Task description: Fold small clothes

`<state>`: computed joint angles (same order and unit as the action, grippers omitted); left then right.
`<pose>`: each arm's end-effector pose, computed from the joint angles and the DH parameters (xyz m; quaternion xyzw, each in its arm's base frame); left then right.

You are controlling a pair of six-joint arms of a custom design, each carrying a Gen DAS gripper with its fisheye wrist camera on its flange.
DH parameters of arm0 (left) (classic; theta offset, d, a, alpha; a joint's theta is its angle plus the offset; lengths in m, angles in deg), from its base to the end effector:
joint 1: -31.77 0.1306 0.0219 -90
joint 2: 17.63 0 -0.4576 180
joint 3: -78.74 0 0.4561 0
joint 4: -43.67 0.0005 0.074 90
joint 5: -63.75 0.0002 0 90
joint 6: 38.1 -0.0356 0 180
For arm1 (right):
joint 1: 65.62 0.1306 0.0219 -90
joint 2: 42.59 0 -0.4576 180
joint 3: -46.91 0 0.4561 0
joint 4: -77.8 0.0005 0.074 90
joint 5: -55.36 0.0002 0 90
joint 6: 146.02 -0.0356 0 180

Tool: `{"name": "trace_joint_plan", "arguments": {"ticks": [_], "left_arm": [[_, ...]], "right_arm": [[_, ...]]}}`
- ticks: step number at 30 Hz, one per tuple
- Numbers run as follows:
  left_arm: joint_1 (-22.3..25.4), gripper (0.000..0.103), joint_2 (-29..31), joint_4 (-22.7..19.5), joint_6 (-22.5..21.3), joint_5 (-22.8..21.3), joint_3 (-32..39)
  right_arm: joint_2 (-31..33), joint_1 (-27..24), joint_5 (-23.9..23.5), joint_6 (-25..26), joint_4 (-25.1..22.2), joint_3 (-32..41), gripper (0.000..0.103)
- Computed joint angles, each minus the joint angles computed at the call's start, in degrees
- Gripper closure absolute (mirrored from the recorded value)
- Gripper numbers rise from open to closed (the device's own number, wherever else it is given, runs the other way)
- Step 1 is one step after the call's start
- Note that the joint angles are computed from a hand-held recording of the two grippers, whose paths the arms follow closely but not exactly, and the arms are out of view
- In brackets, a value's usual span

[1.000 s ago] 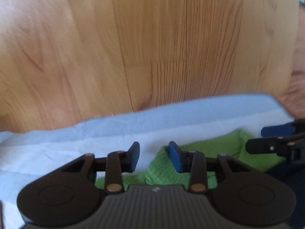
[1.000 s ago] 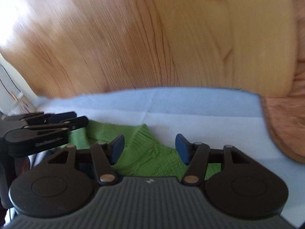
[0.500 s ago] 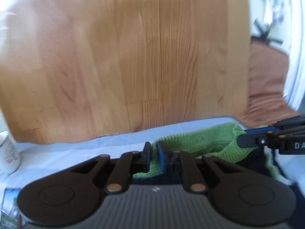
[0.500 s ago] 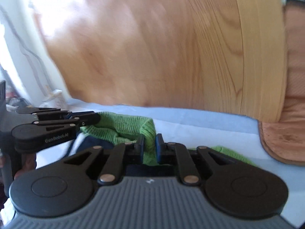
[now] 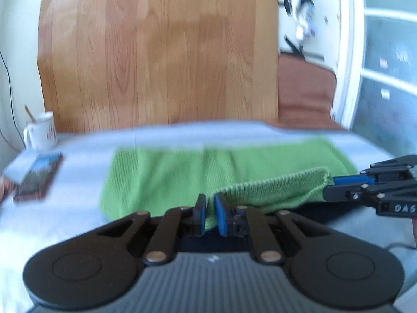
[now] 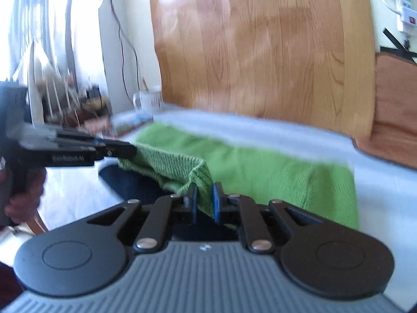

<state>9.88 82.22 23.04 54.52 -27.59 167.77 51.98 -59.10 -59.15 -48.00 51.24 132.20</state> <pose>0.5954 -0.2389 0.4385 0.1403 0.8609 -0.0938 0.4800 0.5892 0.0817 0.4507 -0.2060 0.8509 0.1832 0.4473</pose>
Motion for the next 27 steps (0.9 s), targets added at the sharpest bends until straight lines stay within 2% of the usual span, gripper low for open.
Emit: {"name": "trace_joint_plan", "arguments": {"ticks": [2, 4, 6, 8, 10, 11, 12, 13, 14, 15, 17, 18, 19, 20, 21, 22, 23, 25, 27], "left_arm": [[-0.1, 0.090, -0.1, -3.0, 0.0, 0.3, -0.8], [0.5, 0.090, -0.7, -4.5, 1.1, 3.0, -1.4], [1.9, 0.089, -2.4, -2.1, 2.2, 6.8, -2.8], [3.2, 0.081, -3.8, 1.7, 2.9, 6.4, -3.5], [4.2, 0.054, -3.6, 3.3, 4.2, 1.7, -2.0], [4.7, 0.048, -3.0, 2.9, 5.6, -1.8, -0.6], [5.3, 0.041, -1.9, 1.8, 7.3, -4.4, 1.1], [6.2, 0.029, -0.6, -0.1, 9.3, -5.2, 3.0], [7.3, 0.020, 0.9, -2.5, 11.7, -4.7, 5.1], [8.4, 0.011, 2.5, -5.2, 14.5, -3.5, 7.3], [10.5, 0.011, 5.4, -9.2, 19.0, 0.8, 10.6], [11.1, 0.016, 6.6, -10.8, 20.9, 2.4, 11.9], [11.5, 0.028, 7.7, -12.2, 22.4, 3.8, 13.1], [11.6, 0.040, 8.7, -13.7, 23.4, 5.6, 14.2], [11.6, 0.068, 9.6, -15.8, 23.7, 7.6, 15.5], [11.5, 0.094, 10.4, -18.1, 23.7, 9.2, 16.7], [11.2, 0.094, 10.3, -18.6, 23.6, 9.8, 16.6], [10.0, 0.094, 7.9, -17.2, 22.9, 7.3, 14.1], [10.0, 0.094, 5.2, -15.5, 23.9, 9.5, 11.5]], "right_arm": [[0.2, 0.2, 1.6, -1.1, -0.9, -1.5, 0.085], [0.3, -0.4, 0.3, -3.7, -2.7, -1.6, 0.084], [-0.9, -1.7, -1.9, -6.4, -0.8, -2.4, 0.070], [-2.6, -2.8, -2.4, -9.2, 3.7, -3.2, 0.067], [-3.3, -3.4, 0.9, -11.8, 6.8, -2.9, 0.067], [-2.9, -3.5, 3.8, -13.3, 7.9, -2.2, 0.061], [-2.4, -3.8, 6.3, -15.1, 8.9, -1.4, 0.051], [-1.6, -4.4, 7.9, -17.7, 10.0, -0.7, 0.045], [-0.9, -4.9, 8.6, -19.9, 11.6, -0.7, 0.037], [0.0, -5.5, 9.8, -21.4, 12.2, -0.4, 0.033], [2.2, -6.1, 13.2, -23.6, 9.8, 1.3, 0.033], [3.5, -6.4, 12.7, -25.7, 8.5, 2.3, 0.035], [4.7, -6.8, 9.9, -27.8, 7.7, 3.1, 0.040], [5.8, -7.4, 5.8, -29.6, 6.8, 3.8, 0.069], [6.5, -7.3, 4.6, -30.6, 5.4, 4.5, 0.091], [6.0, -7.0, 5.6, -30.9, 6.0, 3.9, 0.092], [4.9, -6.7, 6.7, -30.5, 8.0, 2.5, 0.092], [2.9, -7.0, 8.7, -31.1, 10.1, 0.8, 0.093], [1.5, -8.0, 8.8, -33.8, 11.1, -0.6, 0.093]]}}
